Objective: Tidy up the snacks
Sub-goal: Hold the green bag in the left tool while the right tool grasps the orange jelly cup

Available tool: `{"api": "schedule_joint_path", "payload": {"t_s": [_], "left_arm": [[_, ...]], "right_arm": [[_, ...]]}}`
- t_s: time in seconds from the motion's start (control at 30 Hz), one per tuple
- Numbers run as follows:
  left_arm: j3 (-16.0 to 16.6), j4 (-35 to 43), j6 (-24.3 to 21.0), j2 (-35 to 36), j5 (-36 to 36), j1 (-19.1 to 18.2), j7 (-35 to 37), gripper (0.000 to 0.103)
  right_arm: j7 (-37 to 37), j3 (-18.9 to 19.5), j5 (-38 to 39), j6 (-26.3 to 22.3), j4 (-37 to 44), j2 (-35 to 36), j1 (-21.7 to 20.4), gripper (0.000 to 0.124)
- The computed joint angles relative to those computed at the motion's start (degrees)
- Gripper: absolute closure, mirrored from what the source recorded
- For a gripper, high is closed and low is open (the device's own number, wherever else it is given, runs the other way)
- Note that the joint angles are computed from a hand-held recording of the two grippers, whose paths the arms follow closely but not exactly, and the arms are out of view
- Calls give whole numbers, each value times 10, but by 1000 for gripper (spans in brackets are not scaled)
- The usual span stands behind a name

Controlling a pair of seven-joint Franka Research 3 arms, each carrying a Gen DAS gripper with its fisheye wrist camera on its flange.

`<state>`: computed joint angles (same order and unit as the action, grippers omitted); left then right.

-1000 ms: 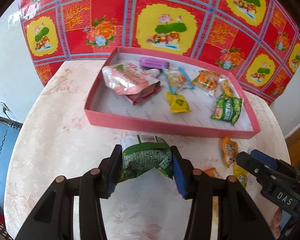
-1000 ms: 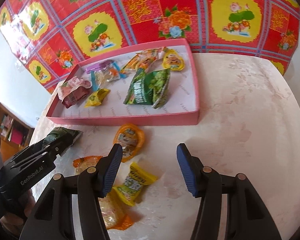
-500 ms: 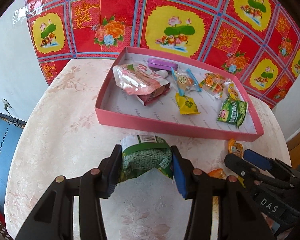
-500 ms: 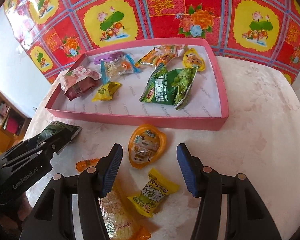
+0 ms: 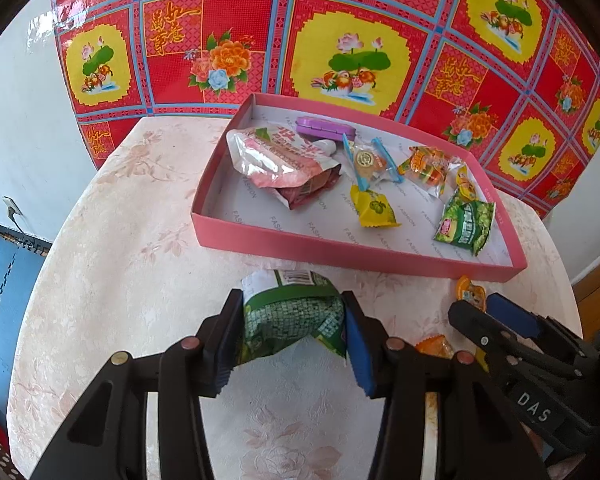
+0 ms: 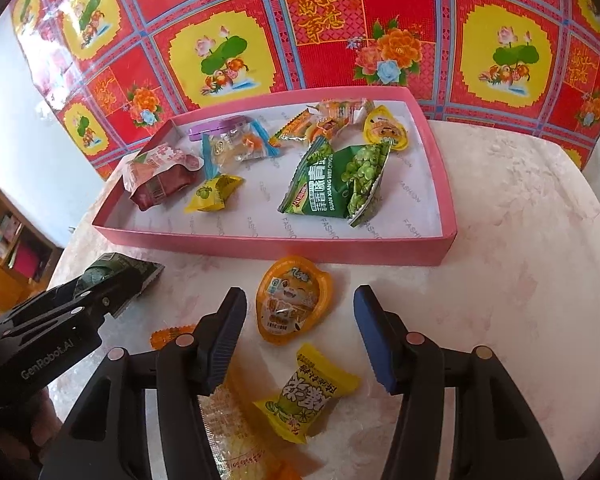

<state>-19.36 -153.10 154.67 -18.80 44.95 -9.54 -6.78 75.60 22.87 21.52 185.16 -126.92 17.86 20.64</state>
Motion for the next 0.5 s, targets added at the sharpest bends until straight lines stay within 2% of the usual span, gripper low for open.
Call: {"api": "schedule_joint_path", "payload": {"t_s": [0.07, 0.17, 0.2, 0.27, 0.37, 0.5], "left_arm": [[1, 0, 0, 0, -1, -1, 1, 53], [1, 0, 1, 0, 0, 0, 0, 53], [1, 0, 3, 0, 0, 0, -2, 53], [2, -1, 6, 1, 0, 1, -3, 53], [1, -1, 6, 1, 0, 2, -2, 53], [2, -3, 9, -1, 0, 2, -1, 53]], "right_arm": [[3, -20, -6, 6, -2, -1, 20, 66], [23, -109, -23, 16, -7, -5, 107, 72], [27, -124, -26, 22, -9, -5, 123, 75], [35, -136, -29, 31, -13, -5, 132, 81], [38, -100, -38, 35, -16, -4, 92, 83], [39, -120, -45, 36, -17, -5, 112, 83]]}}
